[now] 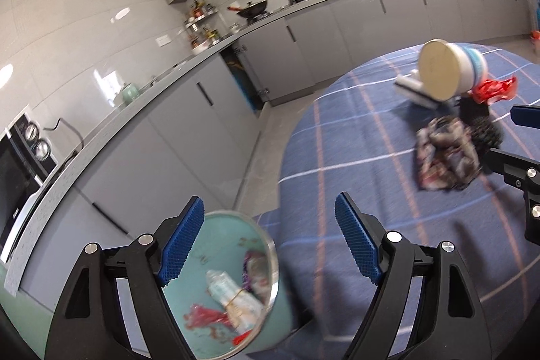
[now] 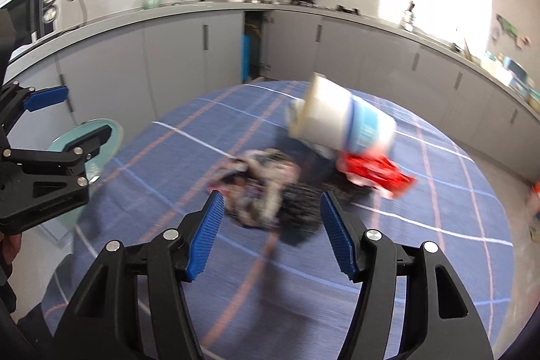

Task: Collect trash
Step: 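Move both tools back toward the trash on the table, then grasp the white striped paper cup with the left tool and lift it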

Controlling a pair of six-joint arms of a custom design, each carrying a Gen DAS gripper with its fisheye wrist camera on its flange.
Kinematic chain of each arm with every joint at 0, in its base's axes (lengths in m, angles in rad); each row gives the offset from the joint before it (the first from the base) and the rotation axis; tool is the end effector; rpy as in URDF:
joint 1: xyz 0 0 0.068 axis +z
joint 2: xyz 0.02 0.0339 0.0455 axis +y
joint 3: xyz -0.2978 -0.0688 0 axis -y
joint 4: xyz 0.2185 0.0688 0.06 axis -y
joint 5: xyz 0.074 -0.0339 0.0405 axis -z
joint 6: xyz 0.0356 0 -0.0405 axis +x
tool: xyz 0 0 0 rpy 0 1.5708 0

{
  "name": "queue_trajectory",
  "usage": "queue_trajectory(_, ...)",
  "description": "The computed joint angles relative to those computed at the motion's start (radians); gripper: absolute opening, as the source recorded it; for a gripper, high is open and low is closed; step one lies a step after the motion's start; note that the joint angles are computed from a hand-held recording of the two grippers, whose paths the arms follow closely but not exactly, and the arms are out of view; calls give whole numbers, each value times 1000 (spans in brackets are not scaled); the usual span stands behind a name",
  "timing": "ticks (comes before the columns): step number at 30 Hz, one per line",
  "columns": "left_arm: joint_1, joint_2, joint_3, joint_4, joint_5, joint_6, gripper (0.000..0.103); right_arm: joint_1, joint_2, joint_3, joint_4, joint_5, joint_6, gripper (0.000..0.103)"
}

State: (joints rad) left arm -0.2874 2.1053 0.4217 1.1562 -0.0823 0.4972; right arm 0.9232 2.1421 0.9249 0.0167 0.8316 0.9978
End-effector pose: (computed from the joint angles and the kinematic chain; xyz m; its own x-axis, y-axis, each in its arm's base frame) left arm 0.2898 -0.0826 0.0908 -0.3220 0.5908 -0.7398 0.4186 0.7897 0.4485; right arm 0.2312 0.2620 0.0885 -0.6208 0.1177 -0.7751 0.2687 0.9607 -0.0694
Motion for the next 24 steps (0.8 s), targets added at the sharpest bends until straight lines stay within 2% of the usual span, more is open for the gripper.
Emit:
queue_trajectory(14, -286, 4, 137, -104, -91, -73, 79, -38, -118, -230, -156, 68, 303, 66)
queue_trajectory(24, -412, 58, 270, -210, -137, -109, 79, -57, -149, -308, -148, 79, 356, 70)
